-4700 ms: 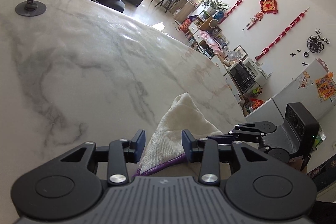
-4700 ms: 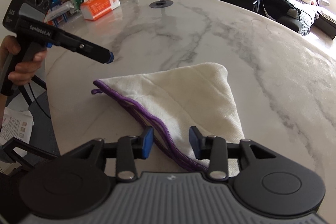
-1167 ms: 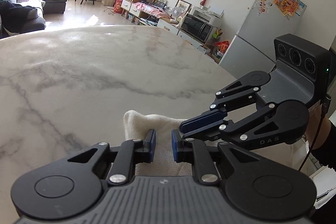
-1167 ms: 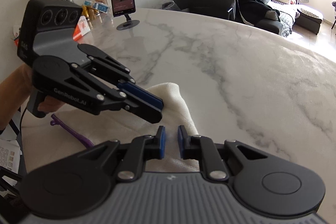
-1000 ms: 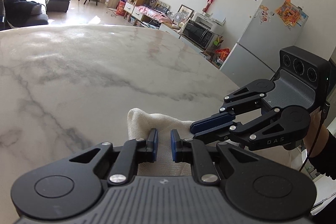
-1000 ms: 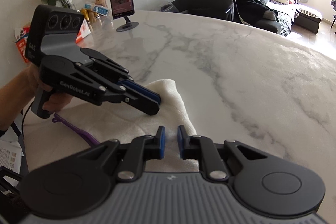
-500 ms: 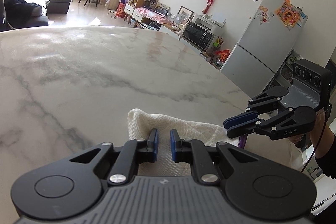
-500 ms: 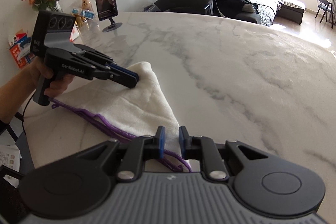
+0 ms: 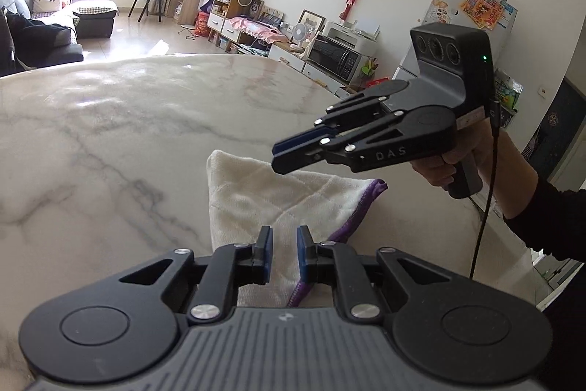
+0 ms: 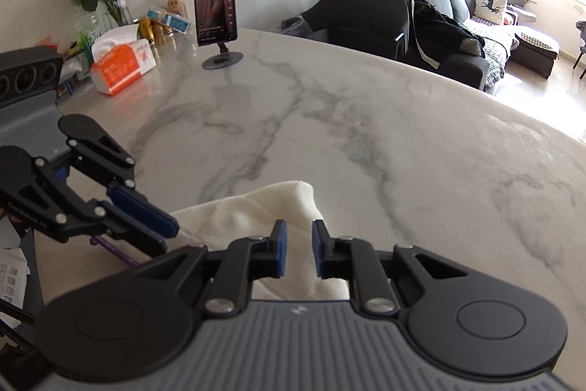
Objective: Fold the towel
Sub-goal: 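Lower the folded towel onto the table and open both grippers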
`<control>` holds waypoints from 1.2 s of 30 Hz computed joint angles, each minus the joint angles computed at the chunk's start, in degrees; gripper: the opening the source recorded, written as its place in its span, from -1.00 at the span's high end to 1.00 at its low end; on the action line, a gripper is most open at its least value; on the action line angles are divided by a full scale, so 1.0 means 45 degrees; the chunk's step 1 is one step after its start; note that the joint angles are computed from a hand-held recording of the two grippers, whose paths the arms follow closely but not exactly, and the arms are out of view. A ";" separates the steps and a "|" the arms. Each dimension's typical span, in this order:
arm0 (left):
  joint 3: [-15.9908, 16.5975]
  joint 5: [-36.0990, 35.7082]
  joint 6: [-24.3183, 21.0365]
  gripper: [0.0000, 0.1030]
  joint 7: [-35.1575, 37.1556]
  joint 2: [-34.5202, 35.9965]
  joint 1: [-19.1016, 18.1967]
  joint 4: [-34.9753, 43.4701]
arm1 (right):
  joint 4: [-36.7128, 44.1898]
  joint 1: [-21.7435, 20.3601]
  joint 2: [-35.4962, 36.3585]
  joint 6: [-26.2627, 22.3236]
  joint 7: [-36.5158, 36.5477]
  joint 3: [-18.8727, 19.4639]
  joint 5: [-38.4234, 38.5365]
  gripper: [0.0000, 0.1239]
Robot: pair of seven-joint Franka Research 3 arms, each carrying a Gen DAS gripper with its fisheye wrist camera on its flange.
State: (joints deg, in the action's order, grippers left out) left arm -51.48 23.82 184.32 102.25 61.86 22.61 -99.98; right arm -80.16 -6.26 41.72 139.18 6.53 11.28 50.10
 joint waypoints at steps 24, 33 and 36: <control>0.0232 0.2748 0.1886 0.65 -0.3568 -0.0250 0.1097 -0.1677 | 0.4030 0.0706 0.2417 -0.1901 0.4213 -0.0460 -0.2786 0.48; 0.1059 0.3308 0.2280 0.64 -0.4944 -0.0659 0.0496 -0.1305 | 0.3844 0.0392 0.2347 -0.1561 0.3414 0.0010 -0.2417 0.86; 0.1656 0.3321 0.2606 0.61 -0.5582 -0.1049 0.0012 -0.1172 | 0.4491 0.0447 0.2704 -0.1256 0.3784 -0.0065 -0.2358 0.86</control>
